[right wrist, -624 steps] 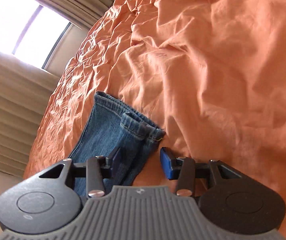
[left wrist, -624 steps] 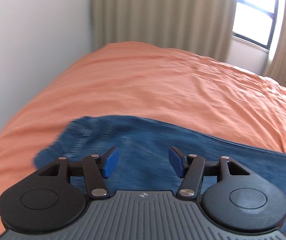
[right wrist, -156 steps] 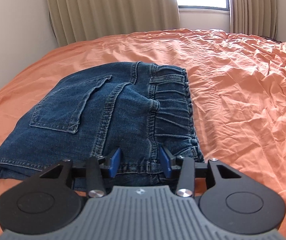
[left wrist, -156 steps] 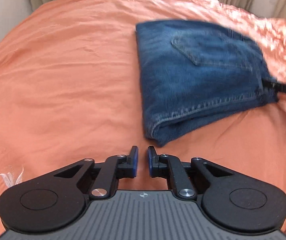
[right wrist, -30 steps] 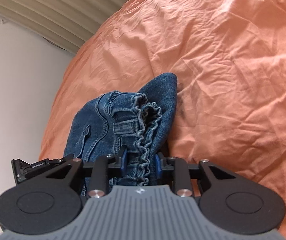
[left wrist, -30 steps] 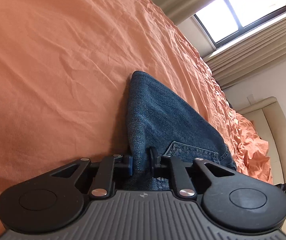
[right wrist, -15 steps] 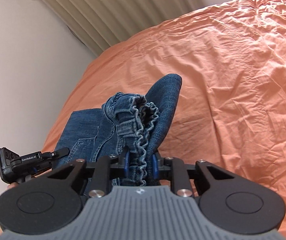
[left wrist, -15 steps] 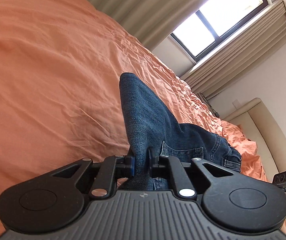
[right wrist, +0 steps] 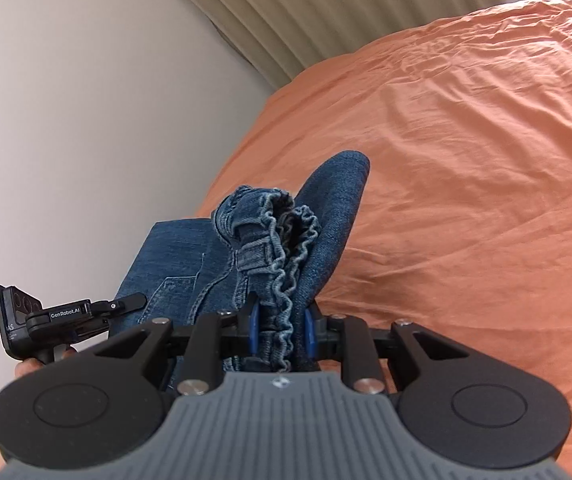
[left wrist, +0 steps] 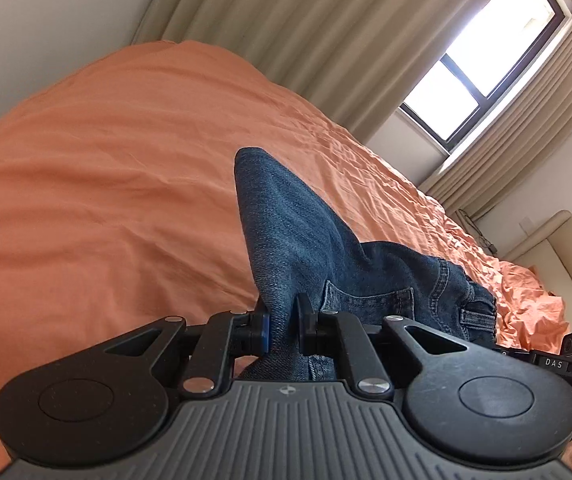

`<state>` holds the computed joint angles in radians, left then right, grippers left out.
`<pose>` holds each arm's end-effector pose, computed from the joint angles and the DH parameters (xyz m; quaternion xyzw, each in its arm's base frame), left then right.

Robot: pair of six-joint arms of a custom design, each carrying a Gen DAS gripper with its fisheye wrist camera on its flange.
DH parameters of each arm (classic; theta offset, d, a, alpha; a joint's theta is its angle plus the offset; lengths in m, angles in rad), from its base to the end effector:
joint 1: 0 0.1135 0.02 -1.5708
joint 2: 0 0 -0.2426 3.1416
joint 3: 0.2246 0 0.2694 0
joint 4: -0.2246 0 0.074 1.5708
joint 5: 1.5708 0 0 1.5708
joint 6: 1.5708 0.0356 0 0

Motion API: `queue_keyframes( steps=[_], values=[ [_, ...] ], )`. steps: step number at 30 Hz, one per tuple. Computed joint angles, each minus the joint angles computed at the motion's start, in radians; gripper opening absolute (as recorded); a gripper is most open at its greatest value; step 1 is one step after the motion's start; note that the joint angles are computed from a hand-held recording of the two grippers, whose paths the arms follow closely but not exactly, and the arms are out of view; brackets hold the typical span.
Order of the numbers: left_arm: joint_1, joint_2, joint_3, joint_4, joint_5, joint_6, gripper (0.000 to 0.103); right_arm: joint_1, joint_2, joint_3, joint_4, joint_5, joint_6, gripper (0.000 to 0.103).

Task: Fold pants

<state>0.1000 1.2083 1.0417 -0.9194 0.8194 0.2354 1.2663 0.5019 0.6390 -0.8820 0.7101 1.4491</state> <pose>0.2501 -0.0011 0.2690 0.1556 0.8819 -0.3445 0.2816 0.0622 0.1204 0.2571 0.2173 0.8425 0.3004 0.3908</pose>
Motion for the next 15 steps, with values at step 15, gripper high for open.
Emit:
queue_keyframes(
  steps=[15],
  values=[
    [0.061,0.394,0.247,-0.022,-0.133,0.228,0.013,-0.455,0.484,-0.162,0.811,-0.504,-0.193,0.017]
  ],
)
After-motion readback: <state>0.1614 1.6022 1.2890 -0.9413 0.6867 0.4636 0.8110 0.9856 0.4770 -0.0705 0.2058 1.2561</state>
